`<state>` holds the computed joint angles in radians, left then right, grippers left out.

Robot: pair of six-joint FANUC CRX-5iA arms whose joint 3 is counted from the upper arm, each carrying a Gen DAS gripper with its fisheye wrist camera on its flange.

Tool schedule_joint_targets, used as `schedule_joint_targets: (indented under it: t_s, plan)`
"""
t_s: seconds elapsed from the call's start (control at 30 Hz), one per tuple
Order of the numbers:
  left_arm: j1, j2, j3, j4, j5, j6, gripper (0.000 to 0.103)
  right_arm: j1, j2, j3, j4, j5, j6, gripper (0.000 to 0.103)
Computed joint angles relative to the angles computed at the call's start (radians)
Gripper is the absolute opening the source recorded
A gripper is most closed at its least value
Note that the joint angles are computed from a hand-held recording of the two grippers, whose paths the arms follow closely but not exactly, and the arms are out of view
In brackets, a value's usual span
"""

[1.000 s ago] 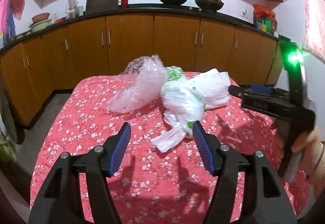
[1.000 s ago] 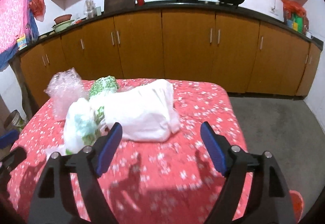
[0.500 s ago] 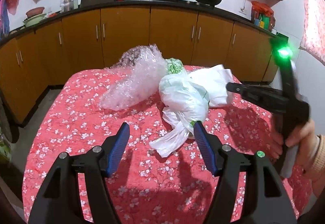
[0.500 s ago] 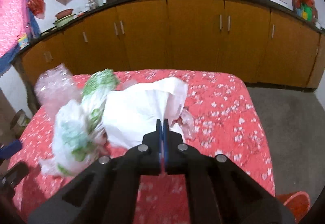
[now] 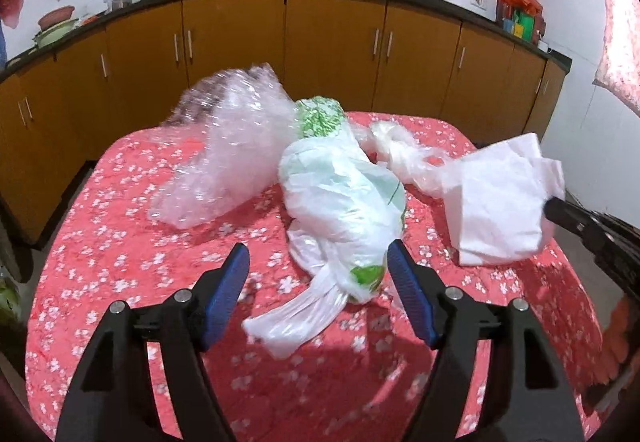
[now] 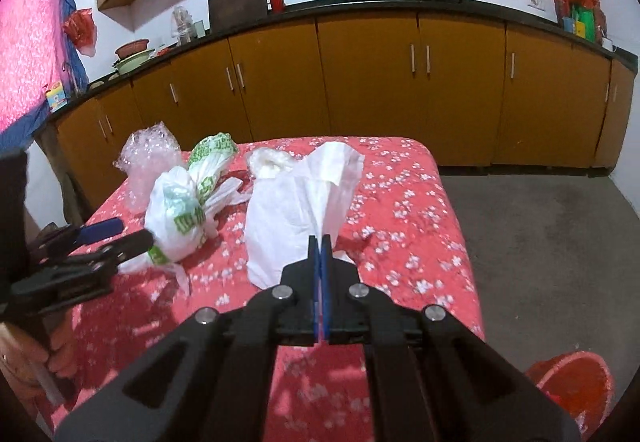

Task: Collect trash
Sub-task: 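Grasp the white tissue paper with the right tool while the left tool grasps the green-printed white bag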

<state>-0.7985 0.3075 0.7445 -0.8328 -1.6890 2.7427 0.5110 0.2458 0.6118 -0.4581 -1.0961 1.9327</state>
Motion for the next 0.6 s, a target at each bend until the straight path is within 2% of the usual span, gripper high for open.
schedule_joint_targets:
  t_s: [0.13, 0.17, 0.2, 0.3, 0.6]
  plan:
    - [0.031, 0.000, -0.010, 0.057, 0.035, 0.000, 0.069, -0.006, -0.005, -0.010, 0.003, -0.006, 0.001, 0.003]
    - [0.034, -0.003, -0.016, 0.066, 0.048, -0.001, 0.062, -0.008, -0.006, -0.013, 0.004, -0.006, 0.000, 0.003]
    - [0.040, -0.014, -0.035, 0.084, 0.077, -0.003, 0.045, -0.009, -0.007, -0.015, 0.005, -0.006, -0.002, 0.003]
    - [0.026, -0.025, -0.051, 0.084, 0.103, -0.013, 0.022, -0.015, -0.009, -0.017, 0.001, -0.007, -0.010, 0.003]
    - [-0.085, -0.029, -0.024, -0.009, 0.078, -0.005, 0.017, -0.024, -0.033, -0.033, -0.022, -0.004, 0.001, 0.003]
